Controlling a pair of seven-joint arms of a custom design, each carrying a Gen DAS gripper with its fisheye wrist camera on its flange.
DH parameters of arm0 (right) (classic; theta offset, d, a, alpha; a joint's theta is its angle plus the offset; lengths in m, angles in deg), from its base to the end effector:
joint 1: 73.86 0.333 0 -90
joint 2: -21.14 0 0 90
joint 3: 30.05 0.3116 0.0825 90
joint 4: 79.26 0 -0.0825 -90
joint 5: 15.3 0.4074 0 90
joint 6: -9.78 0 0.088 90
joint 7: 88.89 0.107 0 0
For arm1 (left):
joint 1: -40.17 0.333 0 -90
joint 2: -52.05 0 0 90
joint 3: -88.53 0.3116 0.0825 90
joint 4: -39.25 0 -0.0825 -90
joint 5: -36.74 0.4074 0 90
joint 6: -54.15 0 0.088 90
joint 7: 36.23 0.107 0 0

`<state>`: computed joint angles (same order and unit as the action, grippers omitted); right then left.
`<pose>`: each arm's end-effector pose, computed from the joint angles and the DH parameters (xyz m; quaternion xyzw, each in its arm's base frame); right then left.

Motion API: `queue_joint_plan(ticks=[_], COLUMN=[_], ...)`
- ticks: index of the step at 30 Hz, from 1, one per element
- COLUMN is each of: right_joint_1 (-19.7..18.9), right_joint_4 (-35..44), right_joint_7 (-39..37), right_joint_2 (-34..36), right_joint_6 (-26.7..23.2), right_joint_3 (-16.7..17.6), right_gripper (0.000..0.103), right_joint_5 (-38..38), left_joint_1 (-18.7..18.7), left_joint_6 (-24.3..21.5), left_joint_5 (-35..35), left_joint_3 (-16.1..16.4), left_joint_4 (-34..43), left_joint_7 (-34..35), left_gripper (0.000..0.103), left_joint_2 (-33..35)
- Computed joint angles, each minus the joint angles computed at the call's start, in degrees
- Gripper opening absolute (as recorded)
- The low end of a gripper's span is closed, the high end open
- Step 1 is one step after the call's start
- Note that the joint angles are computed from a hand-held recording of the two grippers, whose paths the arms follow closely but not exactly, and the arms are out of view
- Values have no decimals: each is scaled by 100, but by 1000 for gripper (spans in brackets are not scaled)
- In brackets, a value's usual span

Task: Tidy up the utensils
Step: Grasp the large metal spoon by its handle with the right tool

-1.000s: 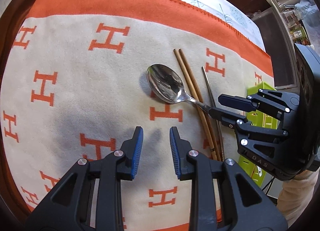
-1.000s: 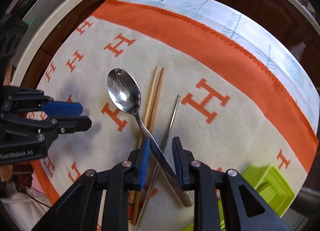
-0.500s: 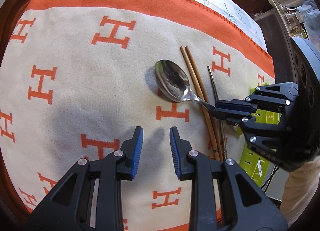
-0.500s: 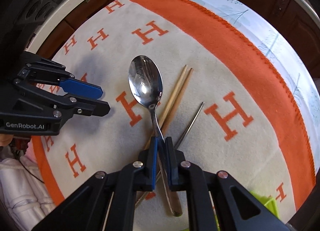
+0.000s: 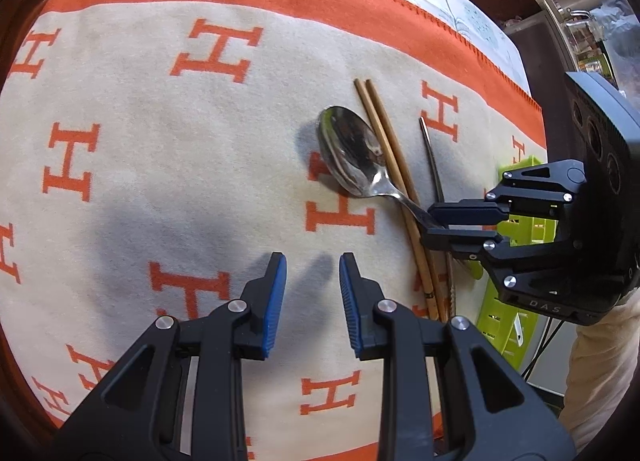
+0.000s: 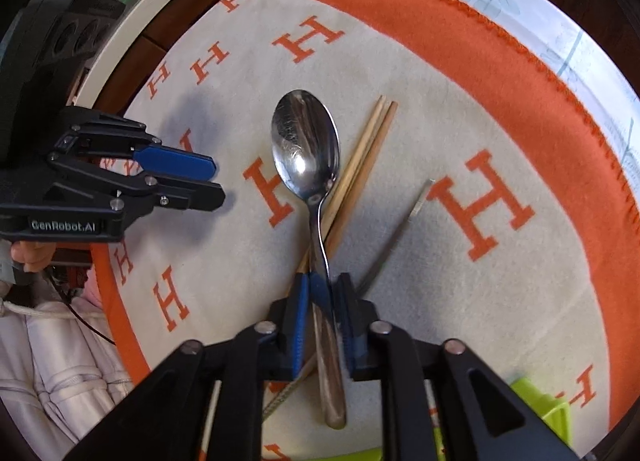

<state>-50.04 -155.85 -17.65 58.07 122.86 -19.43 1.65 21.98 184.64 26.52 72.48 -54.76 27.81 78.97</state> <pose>0.6227 0.4145 0.3486 -0.9049 0.3807 0.1513 0.1154 0.5983 -0.3840 0.3559 0.6980 -0.6979 0.1207 0.1060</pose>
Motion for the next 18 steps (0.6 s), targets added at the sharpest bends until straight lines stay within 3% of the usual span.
queue_joint_plan(ticks=[4, 13, 18], right_joint_1=[84, 710, 606], right_joint_4=[-265, -1131, -1815], right_joint_7=[290, 1747, 2329], right_joint_2=[-186, -856, -1310], right_joint_6=[239, 860, 1404], right_joint_3=[-77, -362, -213], right_gripper=[13, 9, 2], right_joint_5=[-92, -1434, -1244], left_joint_1=[-60, -141, -184], left_joint_6=[-36, -46, -3], left_joint_5=[37, 10, -60], left_joint_3=[-13, -89, -125], left_joint_4=[109, 201, 195], left_joint_7=[-19, 92, 151], left_gripper=[24, 24, 24], left_joint_2=[67, 71, 65])
